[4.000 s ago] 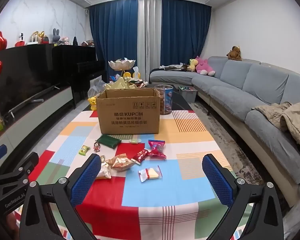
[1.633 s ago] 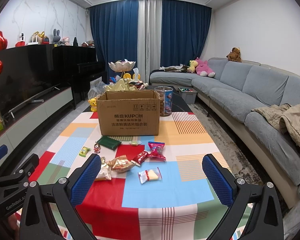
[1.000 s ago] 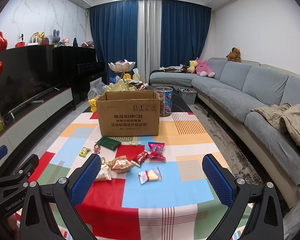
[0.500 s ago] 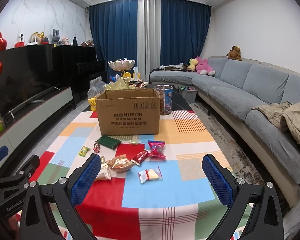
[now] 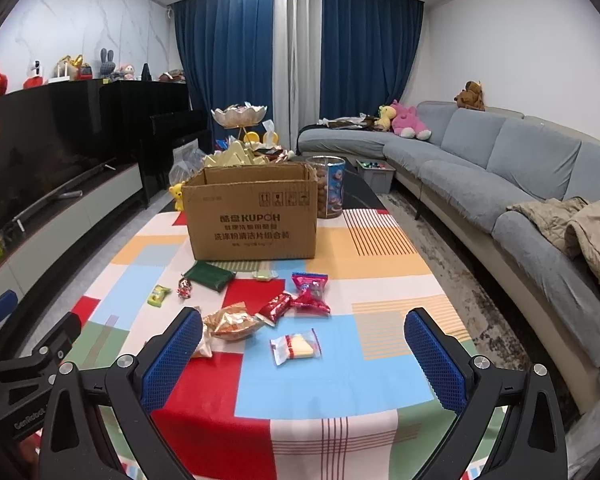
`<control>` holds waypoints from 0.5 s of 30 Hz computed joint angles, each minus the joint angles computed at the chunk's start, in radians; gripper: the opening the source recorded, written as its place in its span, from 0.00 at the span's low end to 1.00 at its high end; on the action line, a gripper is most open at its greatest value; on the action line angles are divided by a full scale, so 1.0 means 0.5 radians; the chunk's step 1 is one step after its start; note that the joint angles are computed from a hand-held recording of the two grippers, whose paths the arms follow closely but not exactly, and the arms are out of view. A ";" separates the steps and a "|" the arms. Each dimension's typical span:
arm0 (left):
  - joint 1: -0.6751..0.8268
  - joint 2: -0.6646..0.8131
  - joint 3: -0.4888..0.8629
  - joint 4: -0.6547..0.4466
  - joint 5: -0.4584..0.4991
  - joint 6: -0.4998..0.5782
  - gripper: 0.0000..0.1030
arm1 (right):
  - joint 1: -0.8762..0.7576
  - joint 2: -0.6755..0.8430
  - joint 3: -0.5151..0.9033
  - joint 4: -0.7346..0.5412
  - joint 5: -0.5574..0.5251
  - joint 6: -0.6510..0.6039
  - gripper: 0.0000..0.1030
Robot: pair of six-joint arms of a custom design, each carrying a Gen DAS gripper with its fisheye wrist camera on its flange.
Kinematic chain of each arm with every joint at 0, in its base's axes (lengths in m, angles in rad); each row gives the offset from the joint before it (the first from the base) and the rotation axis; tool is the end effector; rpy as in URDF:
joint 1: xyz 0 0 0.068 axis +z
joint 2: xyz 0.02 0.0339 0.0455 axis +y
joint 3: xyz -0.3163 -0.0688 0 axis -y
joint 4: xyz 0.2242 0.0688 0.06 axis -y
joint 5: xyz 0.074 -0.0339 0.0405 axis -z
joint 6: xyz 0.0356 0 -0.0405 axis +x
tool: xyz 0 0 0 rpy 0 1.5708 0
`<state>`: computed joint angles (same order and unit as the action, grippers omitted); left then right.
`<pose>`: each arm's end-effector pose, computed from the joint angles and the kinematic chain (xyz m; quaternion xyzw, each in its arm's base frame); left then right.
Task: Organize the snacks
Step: 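Lower the left tool onto the white biscuit pack while the right tool approaches the cheese-cake pack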
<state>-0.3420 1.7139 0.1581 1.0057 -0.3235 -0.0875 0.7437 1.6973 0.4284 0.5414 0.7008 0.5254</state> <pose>0.2114 -0.0632 0.1470 0.0313 0.8642 0.0346 0.5010 0.2065 0.1588 0.1637 0.0463 0.8672 -0.0244 0.4952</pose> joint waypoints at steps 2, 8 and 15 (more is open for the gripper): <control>0.006 0.053 0.041 -0.012 0.019 0.013 1.00 | -0.043 0.042 0.015 0.017 -0.041 -0.016 0.99; 0.020 0.215 0.187 -0.093 0.078 0.046 1.00 | -0.174 0.155 0.068 0.034 -0.179 -0.056 0.99; 0.011 0.424 0.410 -0.263 0.153 0.070 1.00 | -0.322 0.326 0.188 0.020 -0.370 -0.127 0.99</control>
<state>-0.3366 1.9260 0.3629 0.8742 -0.2471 -0.0524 0.5826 1.8602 0.5223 0.5513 0.5160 0.4617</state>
